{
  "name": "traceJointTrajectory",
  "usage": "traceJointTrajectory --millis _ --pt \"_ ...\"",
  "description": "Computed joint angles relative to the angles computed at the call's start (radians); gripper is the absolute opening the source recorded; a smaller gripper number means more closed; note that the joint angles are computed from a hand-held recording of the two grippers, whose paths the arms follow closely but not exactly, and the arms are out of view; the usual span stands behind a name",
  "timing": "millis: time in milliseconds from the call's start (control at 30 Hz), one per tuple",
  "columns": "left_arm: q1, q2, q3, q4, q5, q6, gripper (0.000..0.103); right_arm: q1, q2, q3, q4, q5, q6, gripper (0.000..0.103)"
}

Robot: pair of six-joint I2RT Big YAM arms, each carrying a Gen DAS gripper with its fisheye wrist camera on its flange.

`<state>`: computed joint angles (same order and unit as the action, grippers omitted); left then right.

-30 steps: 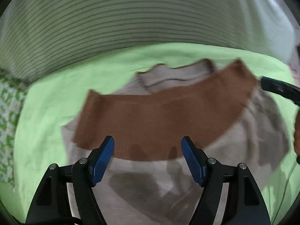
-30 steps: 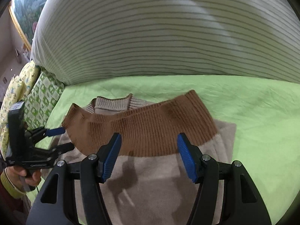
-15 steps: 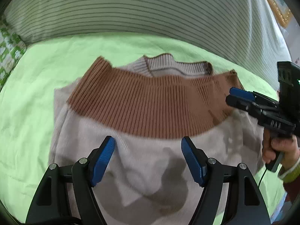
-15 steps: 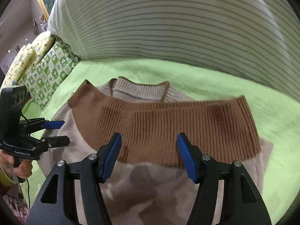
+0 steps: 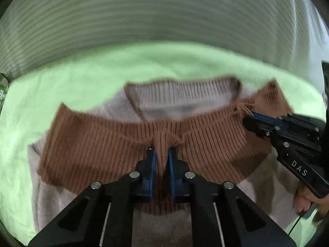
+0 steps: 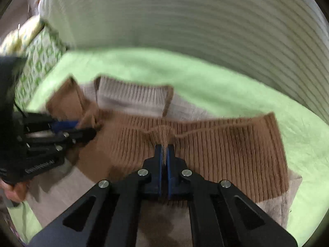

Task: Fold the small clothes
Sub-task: 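Press the hem flat below the collar and open both grippers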

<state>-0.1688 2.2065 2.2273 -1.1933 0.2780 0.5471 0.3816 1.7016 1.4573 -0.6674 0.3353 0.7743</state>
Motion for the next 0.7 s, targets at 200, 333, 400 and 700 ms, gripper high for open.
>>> traceJointTrajectory --millis 200,333,400,700 --pt "0.017 0.044 0.087 0.04 -0.046 -0.097 0.013 -0.053 -0.022 -0.055 0.068 -0.05 0.183 0.007" --pt "0.064 -0.026 0.007 0.075 0.04 -0.123 0.032 -0.009 -0.121 -0.153 0.143 0.062 0.233 0.047" --pt "0.094 -0.085 -0.069 0.087 0.114 -0.094 0.039 0.025 -0.176 -0.203 0.186 0.134 0.248 0.054" --pt "0.052 -0.168 -0.278 0.077 0.102 0.125 0.035 0.137 -0.213 -0.286 0.296 0.106 0.278 0.054"
